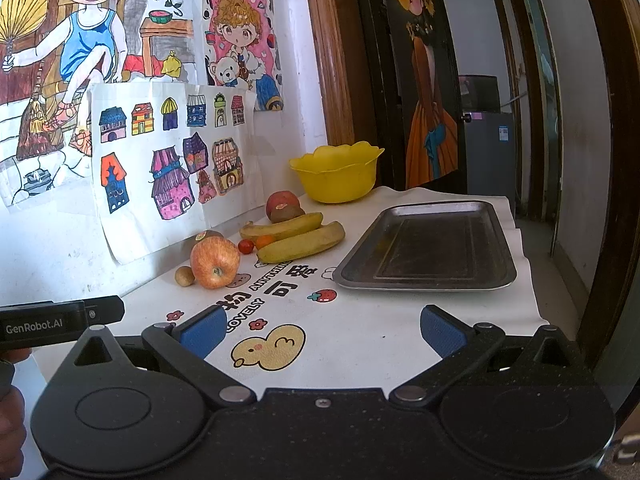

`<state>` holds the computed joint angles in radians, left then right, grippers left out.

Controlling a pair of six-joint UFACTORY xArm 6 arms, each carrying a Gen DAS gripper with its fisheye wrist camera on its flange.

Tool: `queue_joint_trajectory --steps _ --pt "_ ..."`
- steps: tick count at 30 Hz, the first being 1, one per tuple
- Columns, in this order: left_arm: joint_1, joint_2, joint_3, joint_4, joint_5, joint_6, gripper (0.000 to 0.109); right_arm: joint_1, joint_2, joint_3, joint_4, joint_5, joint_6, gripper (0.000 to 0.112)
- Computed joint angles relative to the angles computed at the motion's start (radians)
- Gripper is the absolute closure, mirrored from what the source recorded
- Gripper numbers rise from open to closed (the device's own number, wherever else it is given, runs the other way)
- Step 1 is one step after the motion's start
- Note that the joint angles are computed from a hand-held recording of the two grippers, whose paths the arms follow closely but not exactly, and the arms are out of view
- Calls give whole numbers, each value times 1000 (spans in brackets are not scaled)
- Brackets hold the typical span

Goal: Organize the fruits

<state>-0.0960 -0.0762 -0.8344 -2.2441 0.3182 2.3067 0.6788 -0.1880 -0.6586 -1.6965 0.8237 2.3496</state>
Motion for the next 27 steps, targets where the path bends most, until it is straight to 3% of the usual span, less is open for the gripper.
queue_joint_trajectory --steps 16,18,23,27 --pt "-8 2 7 -42 1 40 6 2 -6 1 9 1 -7 10" --pt "-1 -16 11 -1 1 1 6 7 -6 -4 27 9 -23 10" --pt "10 -43 13 29 21 -14 6 -24 -93 -7 16 -80 -127 10" --pt "30 -80 -1 111 61 -55 6 -101 -198 -46 19 -245 -304 10"
